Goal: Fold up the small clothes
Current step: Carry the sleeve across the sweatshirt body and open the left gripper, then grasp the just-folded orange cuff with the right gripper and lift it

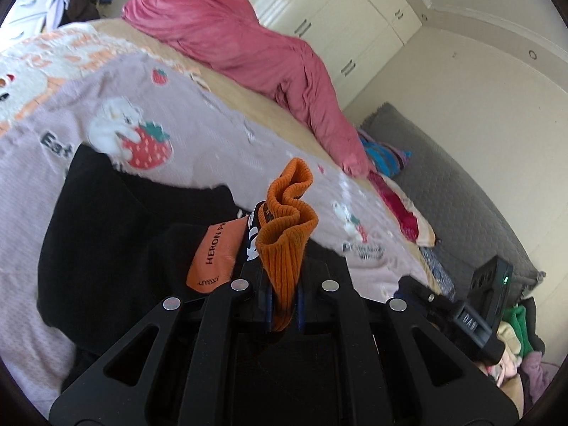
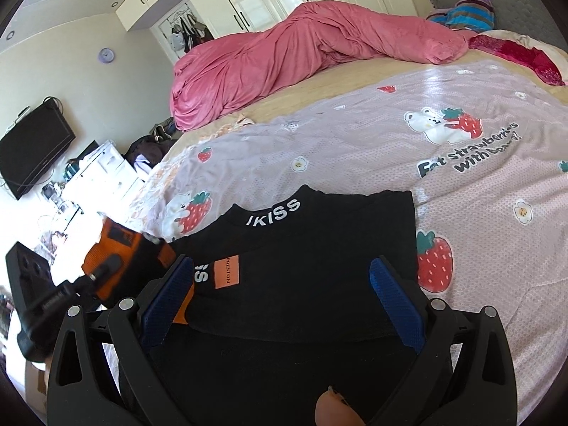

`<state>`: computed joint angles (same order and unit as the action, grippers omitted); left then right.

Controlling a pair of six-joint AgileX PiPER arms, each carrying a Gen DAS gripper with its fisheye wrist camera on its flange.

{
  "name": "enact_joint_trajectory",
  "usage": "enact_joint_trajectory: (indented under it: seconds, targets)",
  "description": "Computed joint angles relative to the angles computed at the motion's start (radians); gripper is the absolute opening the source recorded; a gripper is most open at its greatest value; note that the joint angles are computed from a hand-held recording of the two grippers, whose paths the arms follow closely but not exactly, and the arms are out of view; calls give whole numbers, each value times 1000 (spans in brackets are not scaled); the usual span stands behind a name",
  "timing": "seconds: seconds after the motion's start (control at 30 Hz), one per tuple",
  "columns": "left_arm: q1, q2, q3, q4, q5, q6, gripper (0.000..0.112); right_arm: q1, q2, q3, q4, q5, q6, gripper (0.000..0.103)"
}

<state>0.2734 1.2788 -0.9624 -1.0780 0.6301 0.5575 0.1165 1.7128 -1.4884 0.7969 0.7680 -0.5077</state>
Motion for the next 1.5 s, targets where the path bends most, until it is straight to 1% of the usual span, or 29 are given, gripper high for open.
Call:
enact_joint_trajectory:
  seconds: [0.1,0.33,0.4,0.5,0.53,0.57,0.63,0.73,0.77,0.8,0.87,0.9,0.97,1.03,1.07,1.13,1.17,1.23,1.27,1.37,1.43,1.5]
  targets:
    - [-20,30,12,-22,11,27,3,1,4,-2,-11,-3,11,99]
    - [-69,78,15,-6,6,34,4,10,12,-1,-31,-16,30,99]
    - [-78,104,3,-2,28,49,6,12,14,-2,-39,-17,38,99]
    - [-92,130,-15,36,41,45,20,15,21,-3,-46,-17,47,99]
    - [-92,139,-20,45,45,39,29,16,24,-5,-51,-15,50,99]
    - [-87,145,-22,41,53,45,34,19,26,-4,-55,-14,53,99]
    - [-83,142,-24,53,53,39,37,26,31,-6,-65,-11,57,99]
    - [-71,120,-26,94,38,16,46,47,48,-12,-89,8,66,99]
    - [-68,117,-34,124,34,-3,51,57,58,-17,-102,19,73,99]
    - [-67,113,-38,150,25,-20,53,71,69,-23,-125,30,90,99]
    - [-64,97,-44,227,-4,-75,66,113,102,-44,-200,58,144,99]
    - [-65,91,-46,273,-22,-109,69,132,115,-45,-222,64,159,98]
    - [-59,80,-53,355,-46,-171,78,165,132,-45,-251,68,181,97]
    - [-46,66,-55,430,-66,-230,79,190,130,-18,-250,37,183,86]
    - [-29,62,-58,431,-61,-231,79,201,132,-7,-249,19,181,78]
    - [27,63,-60,365,-36,-182,80,214,140,3,-255,-8,186,74]
    - [49,64,-59,341,-28,-167,84,220,145,12,-256,-25,184,70]
    - [92,62,-59,313,-16,-150,86,228,152,23,-259,-52,183,53]
    - [112,61,-59,300,-11,-140,86,230,155,28,-243,-60,164,37]
    - [151,50,-54,285,-9,-133,86,228,151,45,-182,-75,95,16]
    - [171,37,-50,303,-15,-142,87,220,143,51,-129,-64,52,13]
    - [199,29,-49,290,-5,-130,87,222,115,73,-96,-88,-4,13]
